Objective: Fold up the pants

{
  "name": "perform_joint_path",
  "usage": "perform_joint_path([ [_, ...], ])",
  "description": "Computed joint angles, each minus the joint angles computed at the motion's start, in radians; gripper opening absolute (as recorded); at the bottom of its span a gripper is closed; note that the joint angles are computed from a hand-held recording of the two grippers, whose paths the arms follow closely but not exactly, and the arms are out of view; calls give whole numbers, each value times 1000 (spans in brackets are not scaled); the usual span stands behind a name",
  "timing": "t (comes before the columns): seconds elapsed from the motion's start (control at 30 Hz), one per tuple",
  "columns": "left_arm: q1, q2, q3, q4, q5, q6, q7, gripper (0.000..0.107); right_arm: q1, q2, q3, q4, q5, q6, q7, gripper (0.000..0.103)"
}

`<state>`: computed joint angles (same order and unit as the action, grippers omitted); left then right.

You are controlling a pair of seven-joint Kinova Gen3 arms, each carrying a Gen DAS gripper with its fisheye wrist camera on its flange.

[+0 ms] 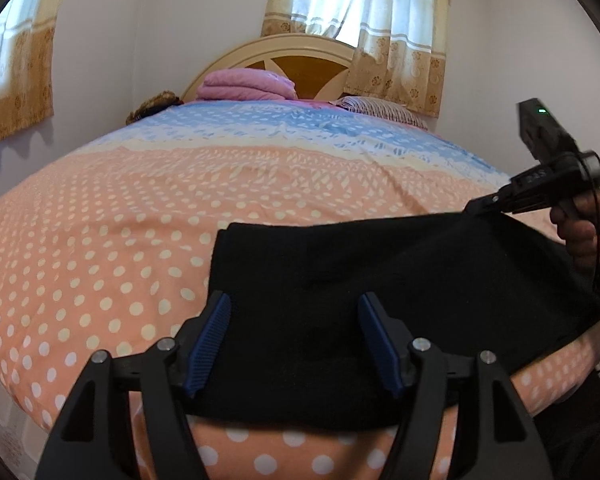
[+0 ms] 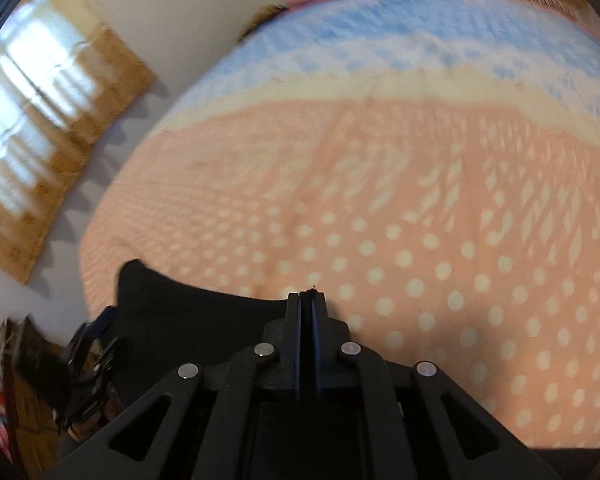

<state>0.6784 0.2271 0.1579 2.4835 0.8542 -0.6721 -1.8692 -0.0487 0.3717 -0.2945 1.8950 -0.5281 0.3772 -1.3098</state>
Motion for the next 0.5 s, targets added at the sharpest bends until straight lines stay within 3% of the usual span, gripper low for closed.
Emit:
perform_joint_path([
  [0.07, 35, 10, -3, -14, 73, -19, -66, 69, -35, 9, 16, 13, 39, -34, -23, 4],
  [0.17, 47, -9, 0, -24, 145, -4, -131, 69, 18, -16, -45, 49, -13, -58, 47, 7],
  [0.23, 50, -29, 11, -24, 187, -12, -147, 69, 2, -61, -14, 84, -77, -64, 89, 30],
  [0.3, 60, -38, 29, -11, 219, -55, -137, 76, 10, -143, -18, 168, -145, -132, 169, 40],
  [0.37, 68, -36, 45, -10, 250, -83, -145, 88, 69, -221, -94, 242, -199, -163, 250, 40],
  [0.5, 61, -18, 59, -37, 313, -69, -210, 88, 223, -309, -279, 339, -300, -128, 413, 40],
])
